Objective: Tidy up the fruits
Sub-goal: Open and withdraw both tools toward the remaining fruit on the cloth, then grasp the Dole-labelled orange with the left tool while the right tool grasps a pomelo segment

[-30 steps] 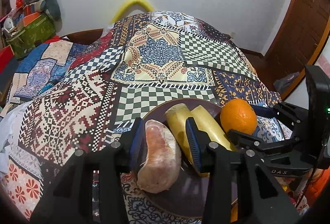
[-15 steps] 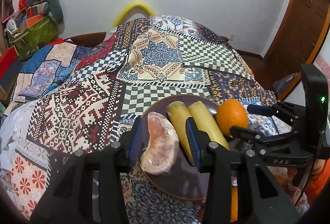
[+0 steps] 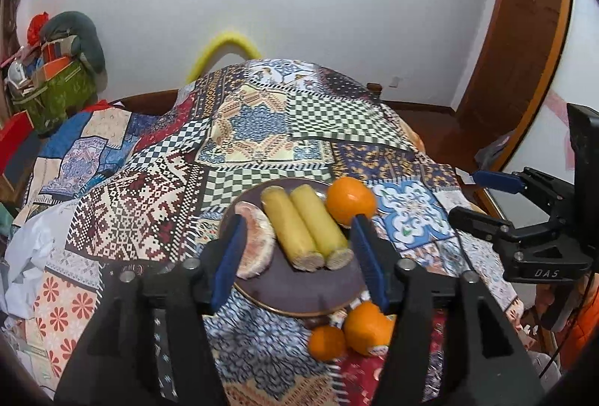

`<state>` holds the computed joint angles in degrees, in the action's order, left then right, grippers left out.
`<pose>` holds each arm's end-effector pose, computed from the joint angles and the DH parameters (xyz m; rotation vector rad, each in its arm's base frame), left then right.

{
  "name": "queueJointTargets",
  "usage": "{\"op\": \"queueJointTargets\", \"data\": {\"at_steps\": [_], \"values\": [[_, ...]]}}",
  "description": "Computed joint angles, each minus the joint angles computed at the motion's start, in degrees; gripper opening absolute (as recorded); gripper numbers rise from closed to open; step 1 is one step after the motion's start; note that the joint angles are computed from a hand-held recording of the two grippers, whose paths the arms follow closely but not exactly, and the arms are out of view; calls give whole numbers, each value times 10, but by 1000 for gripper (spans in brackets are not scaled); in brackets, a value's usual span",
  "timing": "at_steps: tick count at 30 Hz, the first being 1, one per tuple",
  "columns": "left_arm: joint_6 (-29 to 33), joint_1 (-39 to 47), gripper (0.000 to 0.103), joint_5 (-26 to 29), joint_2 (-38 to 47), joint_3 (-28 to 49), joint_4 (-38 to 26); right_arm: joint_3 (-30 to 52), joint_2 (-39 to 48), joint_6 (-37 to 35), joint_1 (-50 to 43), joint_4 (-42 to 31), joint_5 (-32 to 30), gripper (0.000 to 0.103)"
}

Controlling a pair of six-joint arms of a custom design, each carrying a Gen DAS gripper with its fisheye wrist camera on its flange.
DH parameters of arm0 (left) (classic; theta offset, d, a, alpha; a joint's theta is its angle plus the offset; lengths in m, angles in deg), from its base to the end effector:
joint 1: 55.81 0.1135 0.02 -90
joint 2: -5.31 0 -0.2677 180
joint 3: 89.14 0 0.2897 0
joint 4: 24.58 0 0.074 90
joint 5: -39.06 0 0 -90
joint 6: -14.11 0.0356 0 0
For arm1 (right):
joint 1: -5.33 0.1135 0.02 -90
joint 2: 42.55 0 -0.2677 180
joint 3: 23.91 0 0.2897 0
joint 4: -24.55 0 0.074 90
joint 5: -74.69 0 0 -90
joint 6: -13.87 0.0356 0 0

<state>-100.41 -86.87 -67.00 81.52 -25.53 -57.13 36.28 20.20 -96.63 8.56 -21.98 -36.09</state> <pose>0.2751 -0.1542 0.2336 -0.0025 2.3255 -0.1569 0.2560 0.0271 0.2575 -0.6459 2.2859 0.2969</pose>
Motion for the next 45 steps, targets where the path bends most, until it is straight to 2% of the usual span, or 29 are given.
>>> {"op": "queueJointTargets", "data": {"at_steps": [11, 19, 26, 32, 36, 39, 45], "values": [[-53, -82, 67, -22, -5, -26, -14, -65, -103, -41, -88, -53, -36, 77], [-90, -112, 69, -1, 30, -40, -13, -111, -132, -81, -134, -76, -37, 77], [-105, -130, 69, 27, 86, -26, -6, -145, -105, -99, -159, -78, -44, 77], [-101, -157, 69, -28, 132, 0, -7, -158, -77, -114, -173, -66, -42, 77], [-95, -157, 69, -37, 149, 11, -5, -159, -58, -114, -171, -56, -43, 77], [-95, -156, 61, -51, 163, 21, -9, -159, -45, -111, -160, -48, -39, 77], [-86, -154, 61, -47, 188, 32, -11, -156, -8, -103, -138, -19, -23, 77]]}}
